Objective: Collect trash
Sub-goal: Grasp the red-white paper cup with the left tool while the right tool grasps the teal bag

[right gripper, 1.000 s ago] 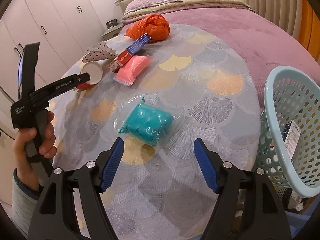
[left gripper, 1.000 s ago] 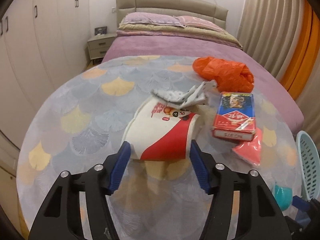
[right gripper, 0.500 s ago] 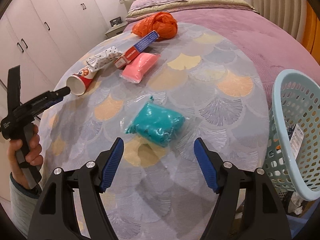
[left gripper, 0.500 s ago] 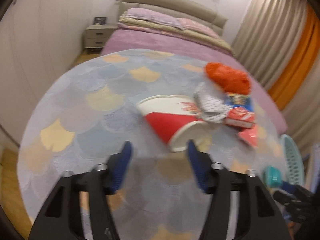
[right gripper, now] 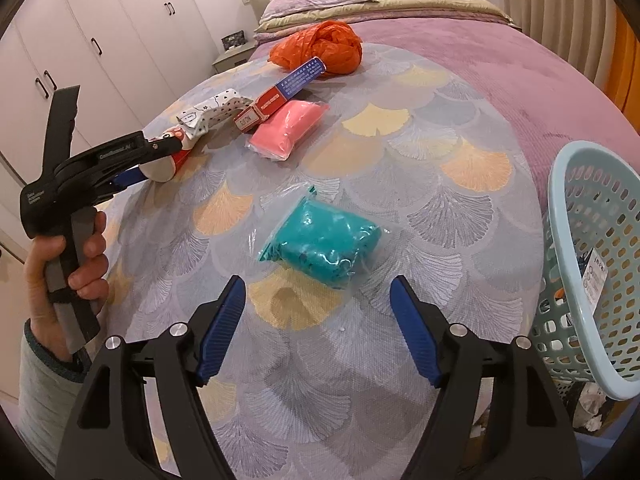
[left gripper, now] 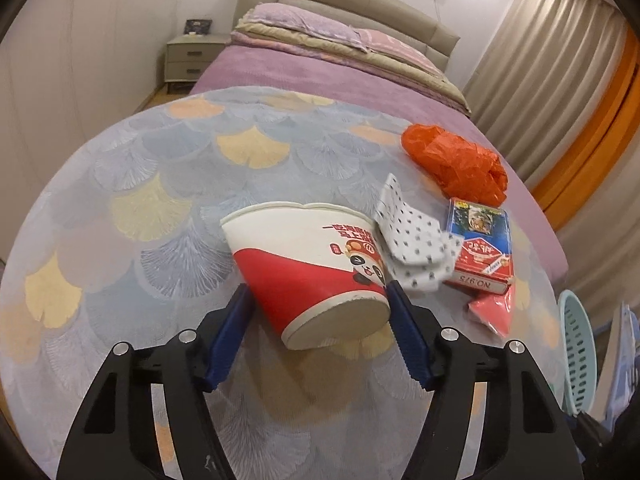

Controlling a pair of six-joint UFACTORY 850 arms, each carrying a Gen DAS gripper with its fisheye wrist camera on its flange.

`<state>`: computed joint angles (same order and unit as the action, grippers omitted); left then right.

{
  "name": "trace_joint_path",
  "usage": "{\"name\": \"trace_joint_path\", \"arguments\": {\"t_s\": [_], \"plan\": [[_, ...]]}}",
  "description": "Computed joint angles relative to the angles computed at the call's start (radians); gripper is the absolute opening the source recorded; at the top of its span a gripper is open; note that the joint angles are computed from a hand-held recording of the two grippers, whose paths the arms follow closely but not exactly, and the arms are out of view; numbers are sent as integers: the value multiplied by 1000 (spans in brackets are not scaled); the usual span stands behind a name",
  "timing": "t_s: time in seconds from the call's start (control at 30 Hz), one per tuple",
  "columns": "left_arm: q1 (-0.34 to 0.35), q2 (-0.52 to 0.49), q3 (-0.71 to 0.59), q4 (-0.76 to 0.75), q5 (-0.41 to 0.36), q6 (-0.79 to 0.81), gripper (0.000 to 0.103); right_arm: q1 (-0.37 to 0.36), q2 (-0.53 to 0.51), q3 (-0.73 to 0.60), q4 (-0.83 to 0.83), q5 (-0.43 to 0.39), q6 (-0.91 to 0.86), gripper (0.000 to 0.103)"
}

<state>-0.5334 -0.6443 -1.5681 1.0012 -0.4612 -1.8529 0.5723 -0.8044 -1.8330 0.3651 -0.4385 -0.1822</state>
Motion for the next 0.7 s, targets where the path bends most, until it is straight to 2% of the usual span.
{"name": "trace_joint_path", "arguments": {"t_s": [0.3,0.5,0.6,0.63,0.7], "plan": [[-18,35,43,90,-32,-105,65,-1,-30,-49,-14,-16,70,73],[-49,83,97,178,-95,-178,65,40,-70,-117,-309,-30,323,72],[-62,97,110,192,-118,-177,65,50,-79,-125,-343,-12,345,58],[-66,99,110,184,-123,-160,65,50,-81,-127,-344,-8,342,48],[-73,97,106,177,-121,-138,65,53,-82,-127,-353,-1,344,44]]}}
